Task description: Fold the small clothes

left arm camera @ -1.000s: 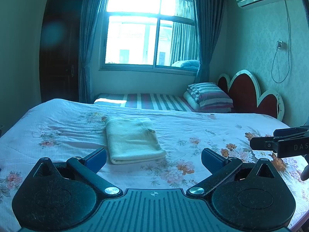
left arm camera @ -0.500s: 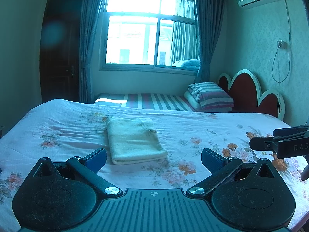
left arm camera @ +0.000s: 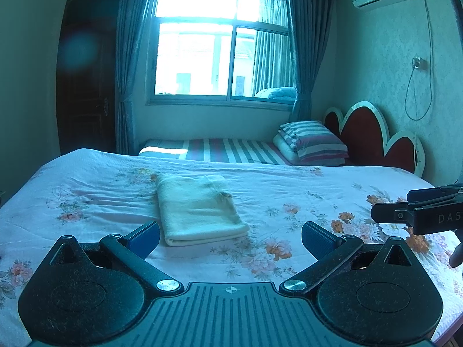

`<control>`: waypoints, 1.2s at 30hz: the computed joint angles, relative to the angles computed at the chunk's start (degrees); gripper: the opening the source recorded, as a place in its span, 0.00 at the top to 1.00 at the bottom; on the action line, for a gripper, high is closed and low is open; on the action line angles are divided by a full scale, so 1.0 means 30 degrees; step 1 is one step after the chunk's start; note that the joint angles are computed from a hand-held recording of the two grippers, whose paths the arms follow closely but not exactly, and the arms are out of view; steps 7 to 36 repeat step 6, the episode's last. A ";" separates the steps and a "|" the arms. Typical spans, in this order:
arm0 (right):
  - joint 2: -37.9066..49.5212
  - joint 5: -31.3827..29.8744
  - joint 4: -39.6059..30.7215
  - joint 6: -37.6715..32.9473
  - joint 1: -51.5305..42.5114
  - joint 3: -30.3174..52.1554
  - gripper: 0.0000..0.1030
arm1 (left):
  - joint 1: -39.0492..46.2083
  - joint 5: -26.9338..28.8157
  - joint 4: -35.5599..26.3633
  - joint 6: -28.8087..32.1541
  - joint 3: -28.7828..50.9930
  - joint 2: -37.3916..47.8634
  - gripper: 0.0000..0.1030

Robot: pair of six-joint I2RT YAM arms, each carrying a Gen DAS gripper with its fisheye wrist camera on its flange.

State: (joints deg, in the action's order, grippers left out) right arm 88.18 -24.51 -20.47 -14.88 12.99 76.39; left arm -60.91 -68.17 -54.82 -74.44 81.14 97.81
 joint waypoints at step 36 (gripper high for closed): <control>0.0000 -0.0128 -0.0029 -0.0159 0.0028 0.0030 0.00 | -0.0002 -0.0024 0.0311 0.0084 -0.0241 -0.0213 0.00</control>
